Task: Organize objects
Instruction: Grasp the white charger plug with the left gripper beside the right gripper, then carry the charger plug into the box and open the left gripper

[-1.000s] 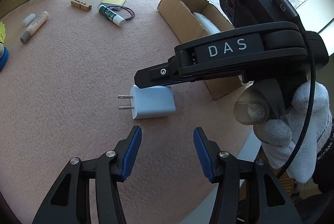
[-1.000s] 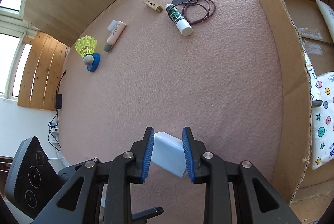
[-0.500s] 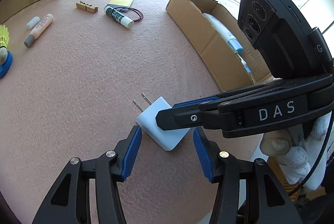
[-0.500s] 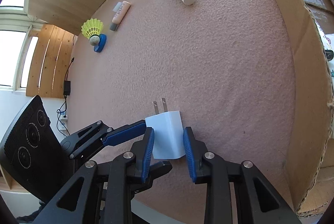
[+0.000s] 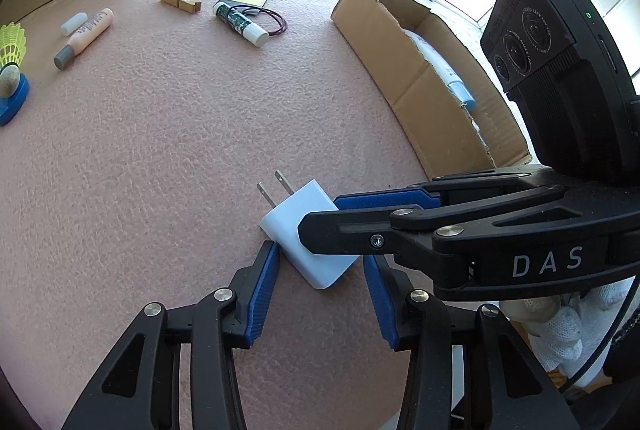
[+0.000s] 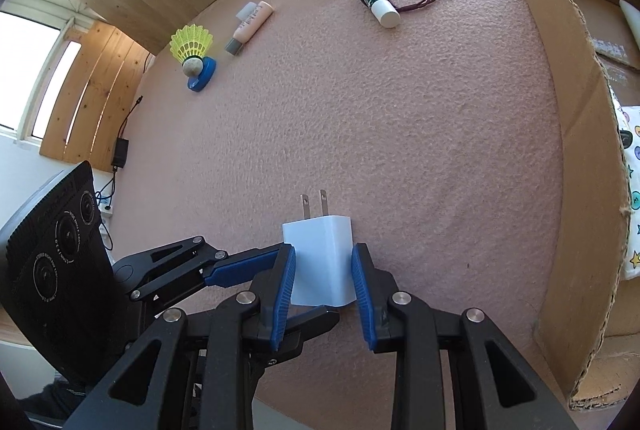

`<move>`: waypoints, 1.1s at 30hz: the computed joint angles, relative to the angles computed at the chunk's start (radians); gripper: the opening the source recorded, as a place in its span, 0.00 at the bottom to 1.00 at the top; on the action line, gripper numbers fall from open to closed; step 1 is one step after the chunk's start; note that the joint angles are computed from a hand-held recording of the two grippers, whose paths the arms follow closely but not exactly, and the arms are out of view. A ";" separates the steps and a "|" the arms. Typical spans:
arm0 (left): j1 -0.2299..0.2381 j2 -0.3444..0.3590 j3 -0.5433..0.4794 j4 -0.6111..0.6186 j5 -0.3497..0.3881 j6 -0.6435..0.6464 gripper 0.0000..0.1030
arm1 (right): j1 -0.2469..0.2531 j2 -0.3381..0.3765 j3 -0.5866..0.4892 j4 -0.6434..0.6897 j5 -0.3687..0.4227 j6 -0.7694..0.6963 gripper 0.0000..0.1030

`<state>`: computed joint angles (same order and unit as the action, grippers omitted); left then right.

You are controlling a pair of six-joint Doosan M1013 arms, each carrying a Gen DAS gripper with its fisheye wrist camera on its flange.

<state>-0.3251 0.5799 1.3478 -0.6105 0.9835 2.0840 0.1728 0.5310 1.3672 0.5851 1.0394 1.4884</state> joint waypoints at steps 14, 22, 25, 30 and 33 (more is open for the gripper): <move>-0.026 -0.046 -0.002 -0.014 -0.054 0.029 0.46 | -0.024 -0.056 0.042 0.035 -0.080 -0.013 0.27; -0.081 -0.022 -0.083 -0.039 -0.050 0.077 0.46 | -0.064 -0.124 0.081 -0.005 -0.151 0.011 0.27; -0.105 -0.007 -0.116 -0.044 -0.042 0.089 0.46 | -0.082 -0.148 0.099 -0.029 -0.178 0.028 0.27; -0.140 0.023 -0.163 -0.044 -0.027 0.100 0.46 | -0.113 -0.178 0.127 -0.063 -0.210 0.056 0.27; -0.158 0.039 -0.183 -0.032 -0.020 0.096 0.46 | -0.130 -0.183 0.141 -0.060 -0.215 0.064 0.27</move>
<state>-0.4827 0.6187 1.1651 -0.6421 0.9635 2.1796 0.0430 0.3478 1.5079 0.5246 0.8243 1.5519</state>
